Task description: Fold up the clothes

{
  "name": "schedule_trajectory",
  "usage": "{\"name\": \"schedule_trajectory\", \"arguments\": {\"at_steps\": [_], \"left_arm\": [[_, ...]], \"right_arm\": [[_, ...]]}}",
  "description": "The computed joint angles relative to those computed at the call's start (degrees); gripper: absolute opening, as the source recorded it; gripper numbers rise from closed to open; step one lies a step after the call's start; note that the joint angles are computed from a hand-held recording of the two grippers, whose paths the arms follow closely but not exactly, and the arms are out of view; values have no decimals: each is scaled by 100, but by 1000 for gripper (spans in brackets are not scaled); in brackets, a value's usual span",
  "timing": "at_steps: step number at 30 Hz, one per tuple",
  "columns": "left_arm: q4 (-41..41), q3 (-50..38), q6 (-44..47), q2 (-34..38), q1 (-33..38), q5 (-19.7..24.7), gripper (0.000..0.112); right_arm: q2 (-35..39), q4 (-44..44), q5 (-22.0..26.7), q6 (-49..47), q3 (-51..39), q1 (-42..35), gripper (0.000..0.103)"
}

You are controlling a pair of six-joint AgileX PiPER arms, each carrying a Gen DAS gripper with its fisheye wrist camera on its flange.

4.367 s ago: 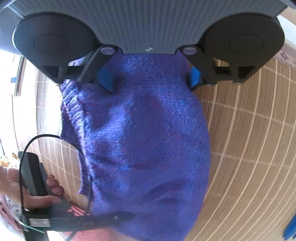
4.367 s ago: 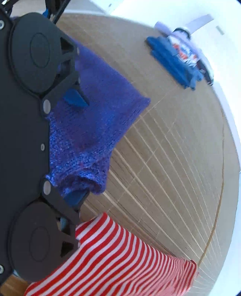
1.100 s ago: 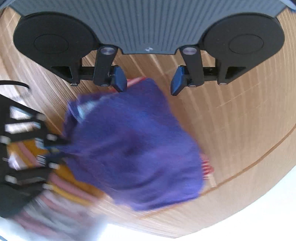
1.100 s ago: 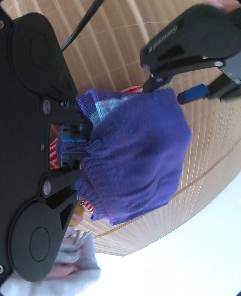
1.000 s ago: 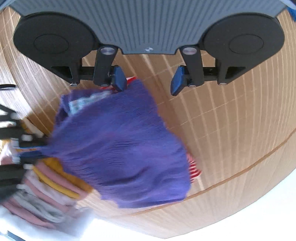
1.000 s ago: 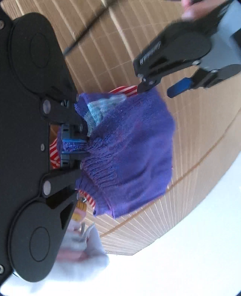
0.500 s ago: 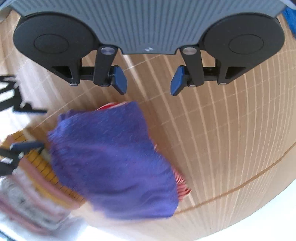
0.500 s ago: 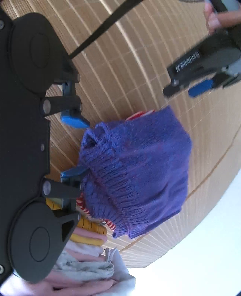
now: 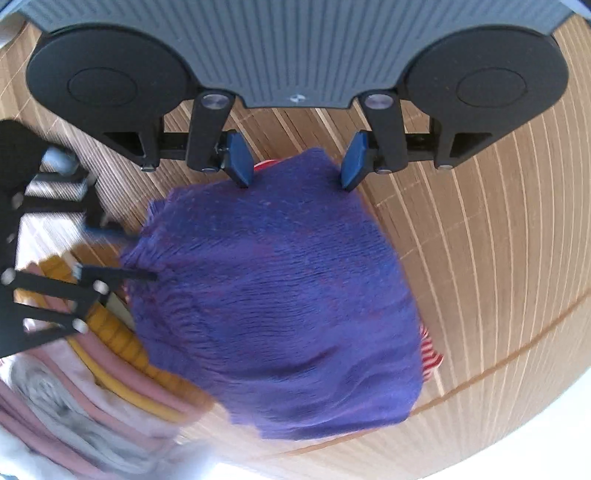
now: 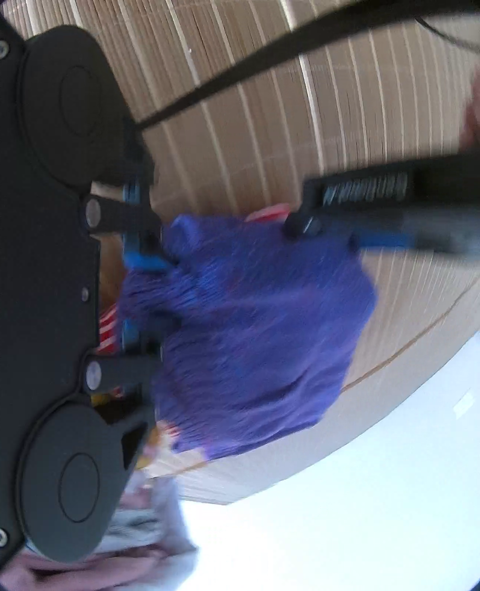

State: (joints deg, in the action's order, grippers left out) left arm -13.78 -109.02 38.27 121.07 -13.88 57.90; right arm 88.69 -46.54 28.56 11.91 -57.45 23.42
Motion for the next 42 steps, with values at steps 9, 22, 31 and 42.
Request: {"name": "schedule_trajectory", "arguments": {"at_steps": [9,22,31,42], "left_arm": [[306,288,-600,-40,-100,97,59],[396,557,-1493,-449,-286,578,85],[185,1660,-1875,-1439,-99,453,92],[-308,2640,-1405,-2509,355,476,93]], "right_arm": [[43,1080,406,-615,-375,-227,16],[-512,3514,1813,-1294,-714,-671,75],[-361,3607,2376,-240,-1049,-472,81],[-299,2609,3077,1895,-1353,308,84]]}}
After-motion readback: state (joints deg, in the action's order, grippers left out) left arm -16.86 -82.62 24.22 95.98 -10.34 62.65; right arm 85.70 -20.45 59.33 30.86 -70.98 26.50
